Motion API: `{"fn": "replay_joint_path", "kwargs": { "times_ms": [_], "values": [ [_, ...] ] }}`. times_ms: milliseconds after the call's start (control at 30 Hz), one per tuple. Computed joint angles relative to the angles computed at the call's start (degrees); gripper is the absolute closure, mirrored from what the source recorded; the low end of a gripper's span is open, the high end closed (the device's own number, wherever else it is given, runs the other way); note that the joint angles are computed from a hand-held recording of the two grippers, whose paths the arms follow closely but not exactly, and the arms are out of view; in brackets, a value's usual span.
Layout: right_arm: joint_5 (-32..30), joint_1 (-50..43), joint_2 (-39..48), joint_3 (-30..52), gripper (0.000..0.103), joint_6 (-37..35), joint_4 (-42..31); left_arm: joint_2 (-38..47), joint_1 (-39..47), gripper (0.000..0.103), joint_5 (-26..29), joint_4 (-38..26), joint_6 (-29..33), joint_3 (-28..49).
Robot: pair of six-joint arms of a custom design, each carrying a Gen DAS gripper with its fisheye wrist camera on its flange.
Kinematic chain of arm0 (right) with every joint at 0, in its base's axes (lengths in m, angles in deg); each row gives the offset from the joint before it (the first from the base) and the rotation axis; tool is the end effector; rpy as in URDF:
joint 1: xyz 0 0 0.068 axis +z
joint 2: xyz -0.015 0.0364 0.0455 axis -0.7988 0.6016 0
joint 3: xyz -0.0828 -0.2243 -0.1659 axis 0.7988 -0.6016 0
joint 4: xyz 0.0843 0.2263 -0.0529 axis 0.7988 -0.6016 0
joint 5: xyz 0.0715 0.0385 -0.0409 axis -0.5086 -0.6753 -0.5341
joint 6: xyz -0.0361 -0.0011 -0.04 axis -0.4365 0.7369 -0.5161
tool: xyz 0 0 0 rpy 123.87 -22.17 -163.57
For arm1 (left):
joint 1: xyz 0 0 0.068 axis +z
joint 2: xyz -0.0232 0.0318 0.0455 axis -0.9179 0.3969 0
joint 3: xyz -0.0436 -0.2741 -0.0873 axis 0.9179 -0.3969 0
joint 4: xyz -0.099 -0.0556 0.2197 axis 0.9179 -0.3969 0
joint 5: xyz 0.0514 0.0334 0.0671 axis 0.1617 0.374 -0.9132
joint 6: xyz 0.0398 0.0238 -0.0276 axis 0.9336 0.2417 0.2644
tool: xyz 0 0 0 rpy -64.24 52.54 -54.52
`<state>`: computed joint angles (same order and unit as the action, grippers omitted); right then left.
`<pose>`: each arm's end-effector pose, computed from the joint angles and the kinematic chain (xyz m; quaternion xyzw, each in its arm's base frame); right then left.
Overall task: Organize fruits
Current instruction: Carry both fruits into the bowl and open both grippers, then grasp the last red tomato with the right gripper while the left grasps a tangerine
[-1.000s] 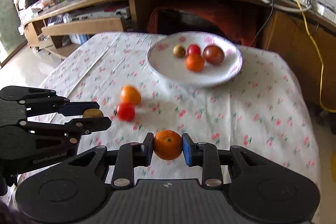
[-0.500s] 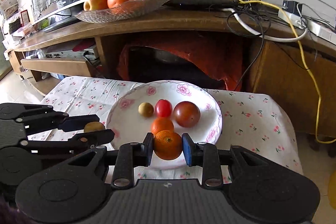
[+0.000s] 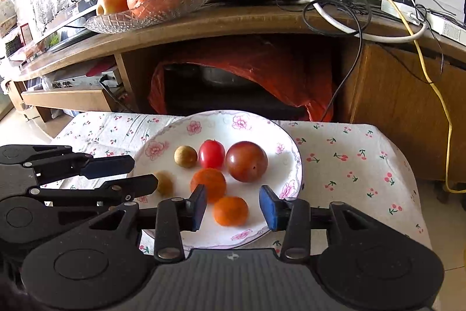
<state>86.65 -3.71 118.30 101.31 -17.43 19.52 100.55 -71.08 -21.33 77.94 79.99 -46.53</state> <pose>0.1767 0.1745 0.1907 0.0721 0.9133 0.0264 0.4001 0.2509 -0.0364 0.1838 0.3299 0.8386 -0.1499 0.4069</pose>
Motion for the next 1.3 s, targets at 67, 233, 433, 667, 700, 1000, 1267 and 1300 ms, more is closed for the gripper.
{"fn": "replay_joint_path", "kwargs": {
  "times_ms": [67, 233, 433, 667, 700, 1000, 1267, 1300],
  "values": [
    [0.95, 0.44, -0.77, 0.1, 0.067, 0.76, -0.6, -0.85, 1.01, 0.062, 0.8, -0.97, 0.12, 0.21],
    [2.52, 2.95, -2.63, 1.01, 0.067, 3.19, -4.13, -4.31, 6.19, 0.062, 3.57, -6.63, 3.16, 0.73],
    [3.0, 10.34, -1.26, 3.99, 0.067, 7.39, -8.83, -8.4, 17.23, 0.058, 10.51, -19.49, 12.95, 2.25],
    [-0.44, 18.26, 4.58, 7.81, 0.065, 10.93, -8.77, -8.05, 27.3, 0.056, 15.73, -30.62, 25.27, 5.68],
    [-0.89, 18.74, 5.64, 8.31, 0.064, 10.78, -8.26, -7.35, 28.37, 0.056, 16.41, -31.76, 26.3, 6.3],
    [-3.4, 18.46, 15.14, 12.79, 0.074, 9.59, -5.36, -2.83, 29.4, 0.056, 17.38, -32.56, 27.57, 7.5],
    [-3.19, 20.15, 10.1, 11.12, 0.08, 14.1, -12.6, -1.95, 26.3, 0.055, 18.16, -36.93, 34.95, 5.89],
    [-3.46, 20.76, 8.85, 11.02, 0.08, 15.37, -14.8, -2.68, 24.62, 0.055, 17.25, -34.83, 33.64, 4.54]
  ]
}}
